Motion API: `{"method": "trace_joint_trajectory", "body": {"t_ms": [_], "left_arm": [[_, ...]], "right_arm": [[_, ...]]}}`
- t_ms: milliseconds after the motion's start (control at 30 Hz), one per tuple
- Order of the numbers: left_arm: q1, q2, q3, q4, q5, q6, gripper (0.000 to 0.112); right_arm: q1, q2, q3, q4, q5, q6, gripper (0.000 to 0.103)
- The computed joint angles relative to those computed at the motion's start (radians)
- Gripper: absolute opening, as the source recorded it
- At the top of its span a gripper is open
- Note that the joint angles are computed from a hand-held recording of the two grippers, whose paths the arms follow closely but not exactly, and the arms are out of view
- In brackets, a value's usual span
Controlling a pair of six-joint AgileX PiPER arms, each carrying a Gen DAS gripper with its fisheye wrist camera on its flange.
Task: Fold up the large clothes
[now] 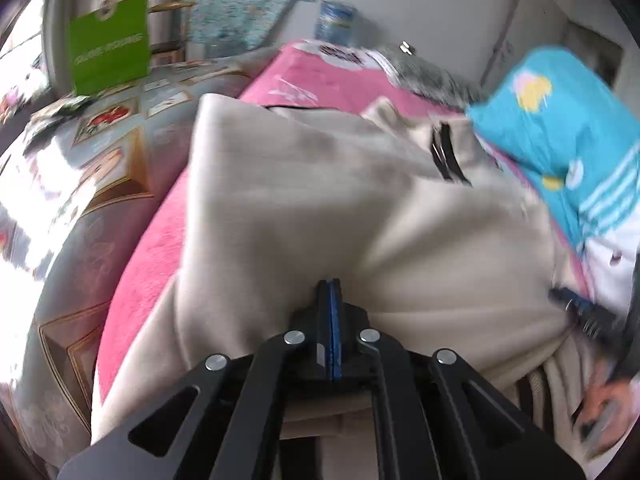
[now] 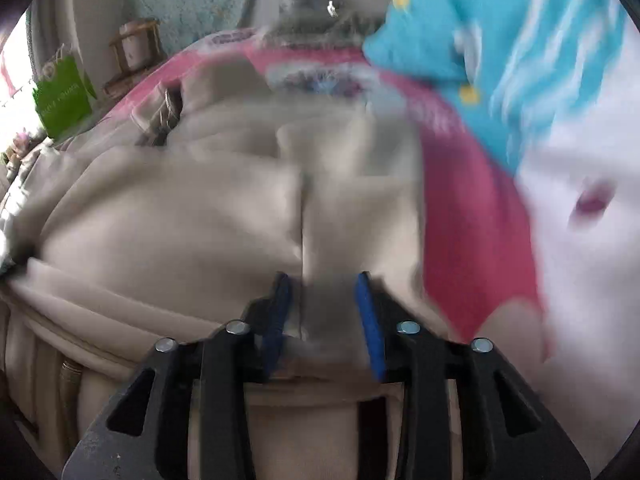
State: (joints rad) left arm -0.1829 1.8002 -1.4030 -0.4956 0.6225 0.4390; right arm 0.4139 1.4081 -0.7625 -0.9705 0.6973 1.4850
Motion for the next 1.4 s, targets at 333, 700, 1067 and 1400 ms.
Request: {"method": "trace_joint_trajectory", "body": {"t_ms": [333, 700, 1067, 1400], "left_arm": [[-0.064, 0.055, -0.056, -0.314, 0.206, 0.112, 0.01], [0.275, -0.018, 0.22, -0.733, 0.113, 0.159, 0.003], [0.05, 0.2, -0.238, -0.351, 0.26, -0.052, 0.002], [0.057, 0.078, -0.089, -0.199, -0.047, -0.487, 0.001]], "right_arm": [[0.0, 0.004, -0.055, 0.078, -0.15, -0.089, 0.035], [-0.125, 0.015, 0.038, -0.003, -0.374, -0.003, 0.035], [-0.089, -0.026, 0.087, -0.068, -0.365, 0.093, 0.036], [-0.069, -0.036, 0.101, -0.131, -0.346, 0.16, 0.036]]}}
